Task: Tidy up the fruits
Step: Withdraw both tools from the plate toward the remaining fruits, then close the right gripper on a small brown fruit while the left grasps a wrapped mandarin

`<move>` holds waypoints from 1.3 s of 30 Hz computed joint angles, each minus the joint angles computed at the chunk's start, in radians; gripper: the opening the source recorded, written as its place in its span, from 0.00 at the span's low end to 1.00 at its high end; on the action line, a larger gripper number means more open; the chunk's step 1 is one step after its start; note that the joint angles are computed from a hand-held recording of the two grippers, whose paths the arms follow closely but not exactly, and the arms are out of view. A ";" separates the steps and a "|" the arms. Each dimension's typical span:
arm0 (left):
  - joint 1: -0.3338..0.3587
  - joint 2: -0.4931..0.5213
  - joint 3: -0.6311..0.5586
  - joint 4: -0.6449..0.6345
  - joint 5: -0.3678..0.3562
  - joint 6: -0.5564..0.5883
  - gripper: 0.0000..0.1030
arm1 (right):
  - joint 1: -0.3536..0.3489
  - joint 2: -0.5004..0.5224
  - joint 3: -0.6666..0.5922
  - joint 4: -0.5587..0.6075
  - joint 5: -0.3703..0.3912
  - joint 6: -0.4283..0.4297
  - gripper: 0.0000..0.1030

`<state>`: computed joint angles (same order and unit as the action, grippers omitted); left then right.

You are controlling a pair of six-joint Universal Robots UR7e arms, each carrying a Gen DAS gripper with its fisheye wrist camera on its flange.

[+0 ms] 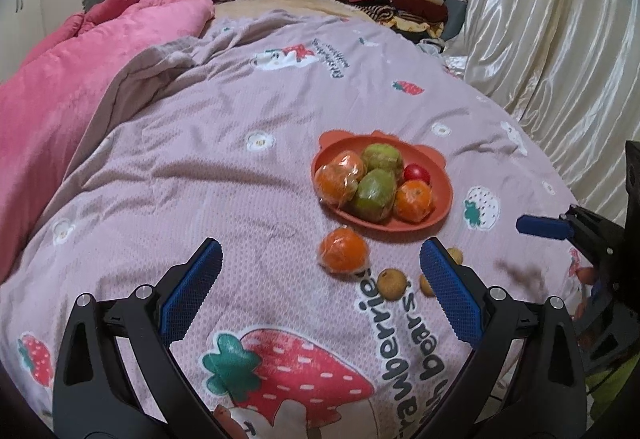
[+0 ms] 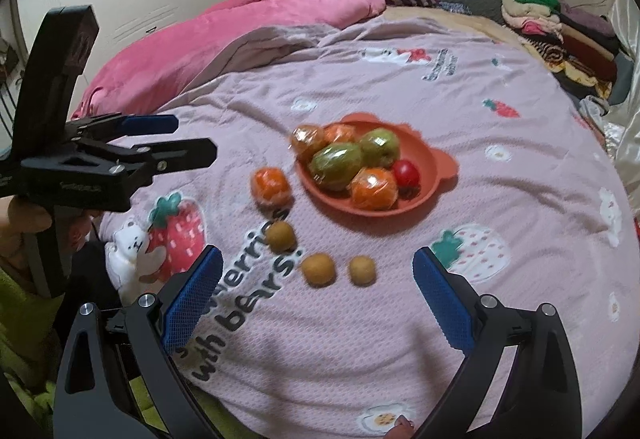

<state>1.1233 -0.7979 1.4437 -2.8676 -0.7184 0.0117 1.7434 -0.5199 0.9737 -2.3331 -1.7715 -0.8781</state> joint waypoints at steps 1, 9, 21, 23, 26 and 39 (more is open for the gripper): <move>0.002 -0.001 0.002 0.004 0.000 -0.004 0.90 | -0.001 -0.002 0.007 0.004 0.000 -0.001 0.93; 0.023 0.005 -0.004 0.063 -0.004 -0.043 0.90 | -0.012 -0.015 0.076 0.027 -0.018 0.021 0.92; 0.038 0.033 -0.025 0.093 -0.030 -0.034 0.90 | -0.033 0.028 0.028 0.051 -0.022 0.058 0.53; 0.039 0.037 -0.028 0.093 -0.035 -0.026 0.89 | -0.035 0.038 0.014 0.049 -0.021 0.052 0.49; 0.044 0.042 -0.036 0.100 -0.043 -0.022 0.81 | -0.033 0.054 -0.002 0.023 -0.030 0.037 0.43; 0.069 0.081 -0.103 0.148 -0.086 0.006 0.59 | -0.032 0.117 -0.078 0.011 -0.035 -0.018 0.25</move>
<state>1.1926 -0.7169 1.3410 -2.7194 -0.8043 0.0181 1.7118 -0.4029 0.8956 -2.3223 -1.8068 -0.8965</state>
